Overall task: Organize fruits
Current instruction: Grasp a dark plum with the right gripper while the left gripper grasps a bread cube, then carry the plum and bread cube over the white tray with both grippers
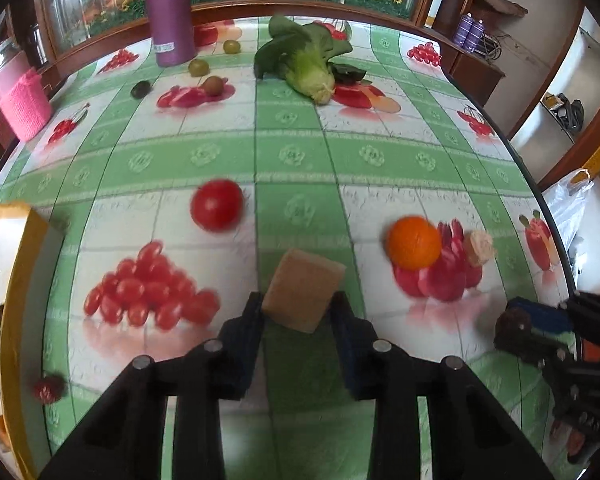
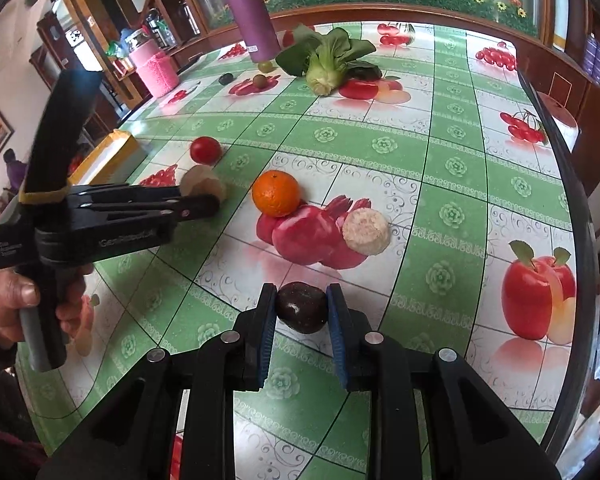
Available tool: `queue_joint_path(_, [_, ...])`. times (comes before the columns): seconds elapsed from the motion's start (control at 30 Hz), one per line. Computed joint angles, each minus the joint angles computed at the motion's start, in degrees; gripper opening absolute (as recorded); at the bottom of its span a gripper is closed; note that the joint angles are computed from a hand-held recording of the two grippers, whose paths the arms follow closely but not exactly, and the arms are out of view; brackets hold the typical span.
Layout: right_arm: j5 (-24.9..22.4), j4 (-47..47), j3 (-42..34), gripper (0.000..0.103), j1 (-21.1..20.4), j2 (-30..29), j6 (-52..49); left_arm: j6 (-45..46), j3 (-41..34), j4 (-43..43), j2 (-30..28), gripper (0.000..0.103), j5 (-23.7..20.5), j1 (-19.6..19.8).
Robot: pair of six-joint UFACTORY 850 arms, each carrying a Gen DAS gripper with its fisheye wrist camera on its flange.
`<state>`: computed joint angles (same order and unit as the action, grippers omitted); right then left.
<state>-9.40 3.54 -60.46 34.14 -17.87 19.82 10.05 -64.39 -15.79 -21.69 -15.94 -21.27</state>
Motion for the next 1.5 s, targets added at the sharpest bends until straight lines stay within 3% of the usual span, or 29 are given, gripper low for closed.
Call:
queue_joint_path(0.17, [-0.5, -2.4, 0.6, 0.025, 1.3, 0.6, 2.7, 9.6, 5.4, -8.9, 4.7, 0.037, -1.0, 2.1])
queue_joint_path(0.33, [-1.7, -10.9, 1.1, 0.025, 3.0, 0.9, 11.7, 24.7, 10.9, -22.1, 9.7, 0.037, -2.6, 4.3])
queue_joint_path(0.5, [-3.4, -19.2, 1.4, 0.025, 4.2, 0.6, 21.1, 22.3, 12.3, -20.0, 10.4, 0.037, -2.6, 5.3])
queue_joint_path(0.67, [-5.0, -28.0, 1.8, 0.025, 5.7, 1.4, 30.6, 26.4, 14.5, -23.9, 12.5, 0.037, -1.7, 5.6])
queue_joint_path(0.87, [-7.7, -34.5, 0.6, 0.025, 7.9, 1.5, 37.1, 34.6, 16.0, -32.4, 14.8, 0.037, -3.5, 7.3])
queue_joint_path(1.27, [-9.8, -32.6, -8.3, 0.025, 12.0, -3.1, 35.0, 31.9, 18.9, -30.1, 20.1, 0.037, -3.8, 12.7])
queue_joint_path(1.5, [-11.6, -28.8, -15.0, 0.025, 14.1, -7.6, 30.7, 36.1, 20.6, -32.0, 22.4, 0.037, -4.1, 17.2])
